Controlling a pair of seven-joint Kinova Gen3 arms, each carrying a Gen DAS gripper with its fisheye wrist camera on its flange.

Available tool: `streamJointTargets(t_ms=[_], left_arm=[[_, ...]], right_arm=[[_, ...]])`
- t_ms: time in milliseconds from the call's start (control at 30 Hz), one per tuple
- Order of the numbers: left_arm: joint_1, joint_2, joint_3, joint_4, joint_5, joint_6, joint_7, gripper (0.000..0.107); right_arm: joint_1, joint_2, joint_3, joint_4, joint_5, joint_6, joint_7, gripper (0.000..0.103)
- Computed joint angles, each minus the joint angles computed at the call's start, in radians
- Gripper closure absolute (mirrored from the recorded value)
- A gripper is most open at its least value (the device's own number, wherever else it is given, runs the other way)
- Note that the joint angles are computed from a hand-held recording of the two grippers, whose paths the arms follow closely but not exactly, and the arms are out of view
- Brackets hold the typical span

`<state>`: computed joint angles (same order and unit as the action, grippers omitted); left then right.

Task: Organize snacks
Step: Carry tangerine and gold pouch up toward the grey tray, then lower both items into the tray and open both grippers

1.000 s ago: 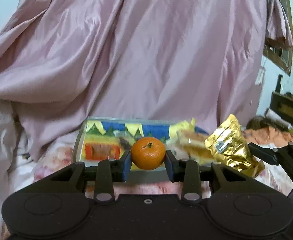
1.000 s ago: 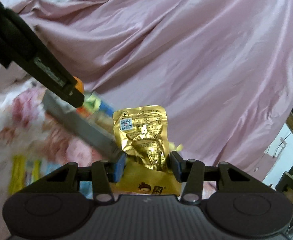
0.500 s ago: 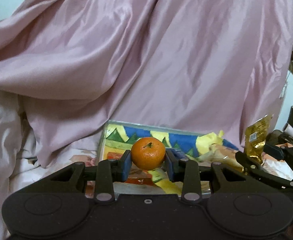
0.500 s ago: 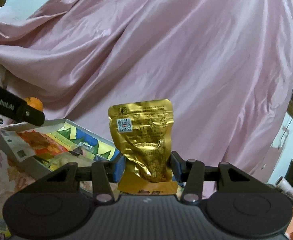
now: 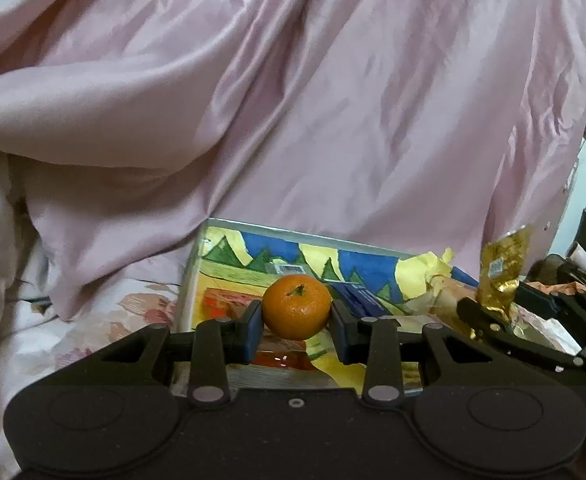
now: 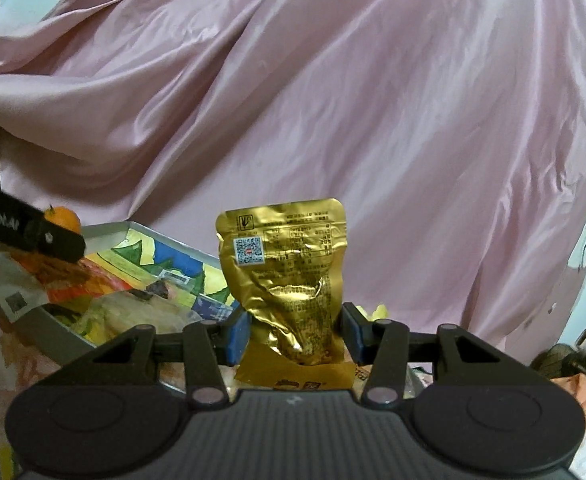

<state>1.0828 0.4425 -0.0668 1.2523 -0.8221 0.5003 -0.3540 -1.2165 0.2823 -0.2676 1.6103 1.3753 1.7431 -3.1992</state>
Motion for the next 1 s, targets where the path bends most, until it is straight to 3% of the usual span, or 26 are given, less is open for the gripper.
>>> streamJointTargets(t_ms=[133,200,300,600,733,1000], left_arm=[[0.007,-0.002,-0.015,0.008,-0.004,-0.018,0.016,0.064],[0.022,-0.010,-0.040,0.023,-0.029,-0.046,0.061,0.049],[0.051,-0.016,-0.074,0.035,-0.081,-0.064,0.129,0.039],[0.078,-0.028,-0.073,0.036,-0.186,-0.034,0.255,0.010],[0.098,-0.043,-0.070,0.043,-0.274,-0.002,0.347,0.005],[0.105,-0.084,0.006,0.053,-0.367,0.129,0.408,0.005]], right_arm=[[0.016,-0.013,-0.001,-0.009,-0.010,-0.036,-0.001,0.049],[0.027,-0.024,-0.003,-0.013,-0.020,-0.059,-0.006,0.048],[0.038,-0.035,-0.006,-0.012,-0.025,-0.080,-0.023,0.037],[0.034,-0.035,-0.011,-0.012,0.002,-0.062,-0.056,0.011],[0.011,-0.032,-0.011,-0.020,0.025,-0.008,-0.091,0.001],[-0.055,-0.028,-0.023,-0.032,0.085,0.115,-0.132,0.000]])
